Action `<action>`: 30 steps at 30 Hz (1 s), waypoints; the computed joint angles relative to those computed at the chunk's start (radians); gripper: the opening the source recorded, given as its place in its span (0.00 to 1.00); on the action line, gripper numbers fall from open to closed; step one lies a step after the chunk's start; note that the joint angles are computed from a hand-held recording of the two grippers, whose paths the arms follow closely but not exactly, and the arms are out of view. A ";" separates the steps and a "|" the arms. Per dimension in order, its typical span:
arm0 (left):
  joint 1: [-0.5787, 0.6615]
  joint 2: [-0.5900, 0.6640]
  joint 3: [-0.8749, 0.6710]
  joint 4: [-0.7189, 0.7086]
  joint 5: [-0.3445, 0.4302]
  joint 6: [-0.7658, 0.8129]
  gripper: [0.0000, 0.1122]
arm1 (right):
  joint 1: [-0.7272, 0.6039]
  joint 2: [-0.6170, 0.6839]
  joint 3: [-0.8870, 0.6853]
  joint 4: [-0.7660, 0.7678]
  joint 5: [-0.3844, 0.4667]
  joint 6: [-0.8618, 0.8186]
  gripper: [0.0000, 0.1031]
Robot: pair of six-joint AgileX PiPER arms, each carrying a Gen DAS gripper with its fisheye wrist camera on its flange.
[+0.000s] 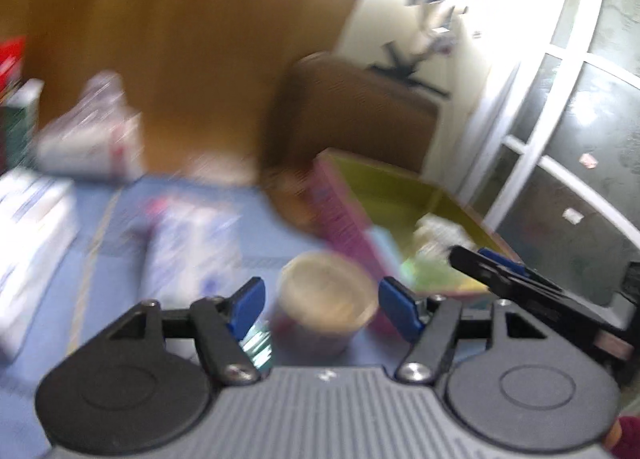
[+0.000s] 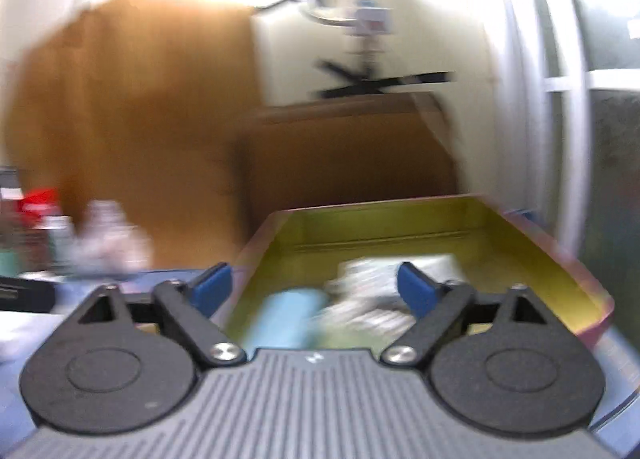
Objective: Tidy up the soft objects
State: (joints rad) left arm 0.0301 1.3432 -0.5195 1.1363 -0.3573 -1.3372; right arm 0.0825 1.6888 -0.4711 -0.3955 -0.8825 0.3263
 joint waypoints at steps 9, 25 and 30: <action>0.500 0.023 0.144 0.272 -0.300 -0.097 0.51 | 0.344 0.047 0.058 -0.020 0.052 -0.076 0.65; 0.664 0.044 0.201 0.303 -0.363 -0.040 0.51 | 0.603 0.214 -0.299 0.175 0.452 -0.319 0.41; 0.541 0.000 0.229 0.142 -0.190 0.076 0.55 | 0.649 0.173 -0.170 0.247 0.351 -0.390 0.41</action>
State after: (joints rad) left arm 0.5715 1.3428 -0.2904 1.2782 -0.5471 -1.2610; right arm 0.7311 1.8618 -0.6406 -0.1488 -0.5312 -0.0634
